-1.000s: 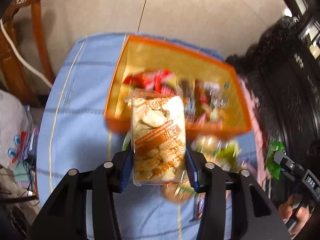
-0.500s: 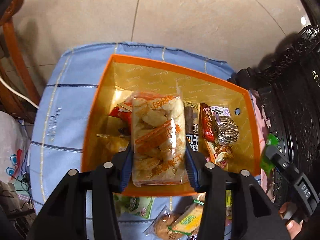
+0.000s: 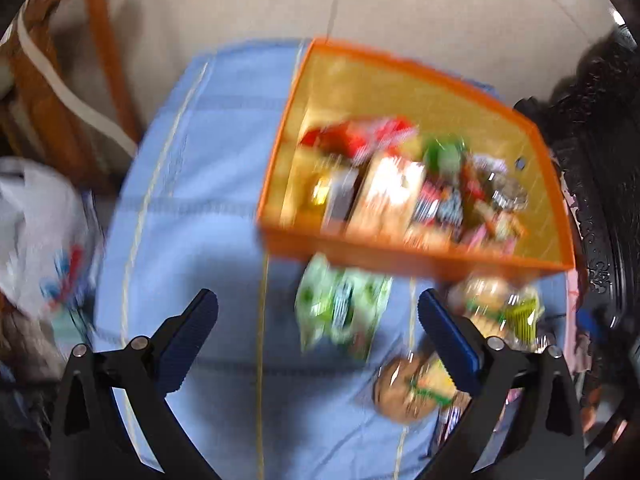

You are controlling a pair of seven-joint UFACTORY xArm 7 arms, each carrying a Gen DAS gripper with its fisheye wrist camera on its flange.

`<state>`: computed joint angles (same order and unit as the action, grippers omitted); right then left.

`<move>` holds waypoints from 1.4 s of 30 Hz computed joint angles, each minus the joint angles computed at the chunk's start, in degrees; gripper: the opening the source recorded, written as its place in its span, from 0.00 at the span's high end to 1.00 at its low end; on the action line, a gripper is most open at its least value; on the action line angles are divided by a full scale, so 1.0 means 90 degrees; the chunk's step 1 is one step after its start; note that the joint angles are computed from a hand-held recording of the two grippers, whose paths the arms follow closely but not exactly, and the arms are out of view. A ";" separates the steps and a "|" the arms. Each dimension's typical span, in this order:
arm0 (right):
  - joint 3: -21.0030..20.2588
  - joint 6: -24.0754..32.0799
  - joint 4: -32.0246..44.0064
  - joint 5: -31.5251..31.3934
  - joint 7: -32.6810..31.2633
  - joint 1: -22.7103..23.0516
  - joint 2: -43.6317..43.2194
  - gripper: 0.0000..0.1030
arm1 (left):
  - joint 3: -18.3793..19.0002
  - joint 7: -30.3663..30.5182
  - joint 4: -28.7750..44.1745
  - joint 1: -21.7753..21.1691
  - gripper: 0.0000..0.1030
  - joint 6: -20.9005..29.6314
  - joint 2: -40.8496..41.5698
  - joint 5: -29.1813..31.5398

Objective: Organize snacks
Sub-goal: 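Carry both packets into the orange box, release, and return over the pile, then grasp the green pea snack bag with the left tool while the right tool grasps the clear cookie bag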

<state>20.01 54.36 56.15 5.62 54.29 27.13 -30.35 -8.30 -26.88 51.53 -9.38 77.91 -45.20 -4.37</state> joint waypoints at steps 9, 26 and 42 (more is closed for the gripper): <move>-0.0089 0.0626 -0.0919 0.1227 0.0282 0.0621 -0.1056 0.06 | 0.0038 -0.0119 -0.1108 -0.0061 0.05 0.0267 -0.0609 -0.0232; 0.0020 0.1747 -0.1702 0.1199 0.1366 0.0159 -0.2914 0.05 | -0.0361 0.0140 -0.1622 -0.0806 0.56 -0.1013 0.0058 0.0336; 0.0901 0.2457 -0.0570 -0.1476 -0.0051 -0.0300 -0.0513 0.17 | 0.0458 0.0856 -0.2441 -0.0451 0.74 0.0220 -0.1751 -0.0750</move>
